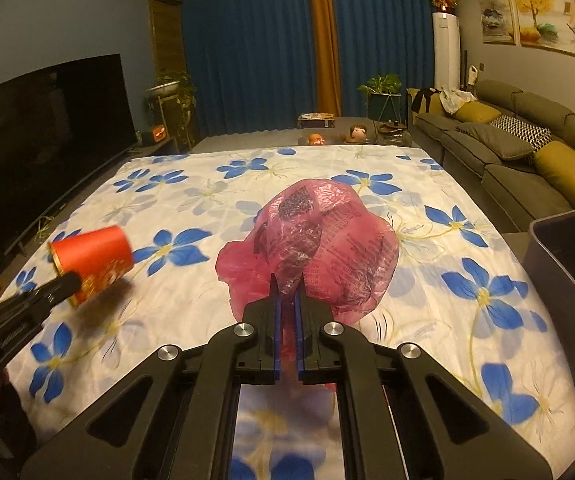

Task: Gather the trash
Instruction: 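Grasp the red paper cup rim with the left gripper while the right grasps the pink bag, then carry the red cup and pink bag over the grey bin with both grippers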

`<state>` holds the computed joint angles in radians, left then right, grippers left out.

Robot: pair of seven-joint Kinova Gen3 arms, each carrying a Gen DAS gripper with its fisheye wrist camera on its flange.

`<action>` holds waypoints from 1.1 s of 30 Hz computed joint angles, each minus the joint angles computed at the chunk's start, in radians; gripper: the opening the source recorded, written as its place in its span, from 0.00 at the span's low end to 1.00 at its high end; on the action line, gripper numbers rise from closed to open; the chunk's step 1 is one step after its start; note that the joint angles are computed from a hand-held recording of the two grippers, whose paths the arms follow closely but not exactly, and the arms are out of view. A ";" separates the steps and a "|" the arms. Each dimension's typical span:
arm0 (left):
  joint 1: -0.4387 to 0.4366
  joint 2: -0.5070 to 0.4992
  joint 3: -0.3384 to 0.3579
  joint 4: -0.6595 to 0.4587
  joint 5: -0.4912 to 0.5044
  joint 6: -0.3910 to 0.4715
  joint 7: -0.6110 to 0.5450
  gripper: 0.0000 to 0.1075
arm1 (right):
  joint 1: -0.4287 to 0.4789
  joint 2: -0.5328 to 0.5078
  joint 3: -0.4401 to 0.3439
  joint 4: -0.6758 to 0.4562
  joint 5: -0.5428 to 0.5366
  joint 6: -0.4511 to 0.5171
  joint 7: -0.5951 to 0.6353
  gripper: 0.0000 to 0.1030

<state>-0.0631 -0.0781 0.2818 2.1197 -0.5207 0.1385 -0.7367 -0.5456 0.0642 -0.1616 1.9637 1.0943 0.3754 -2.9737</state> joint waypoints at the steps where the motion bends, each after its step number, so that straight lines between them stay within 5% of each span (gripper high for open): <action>1: -0.023 -0.008 0.034 -0.001 -0.036 0.009 0.036 0.02 | -0.004 -0.012 -0.003 0.009 0.006 0.005 -0.006 0.06; 6: -0.064 -0.047 0.105 0.009 -0.090 0.013 0.088 0.02 | 0.010 -0.070 -0.040 0.055 0.037 0.015 -0.043 0.06; 16: -0.068 -0.132 0.164 0.017 0.040 0.015 -0.035 0.02 | 0.102 -0.182 -0.125 0.129 0.065 0.003 -0.094 0.06; 33: -0.344 -0.161 0.591 -0.079 0.101 0.045 -0.073 0.02 | 0.321 -0.350 -0.165 0.224 -0.057 -0.099 0.024 0.06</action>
<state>-0.4069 -0.2395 0.8731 2.0410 -0.4201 0.1836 -0.8101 -0.2244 -0.2860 -0.3269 2.1880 1.0374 0.2764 -2.9502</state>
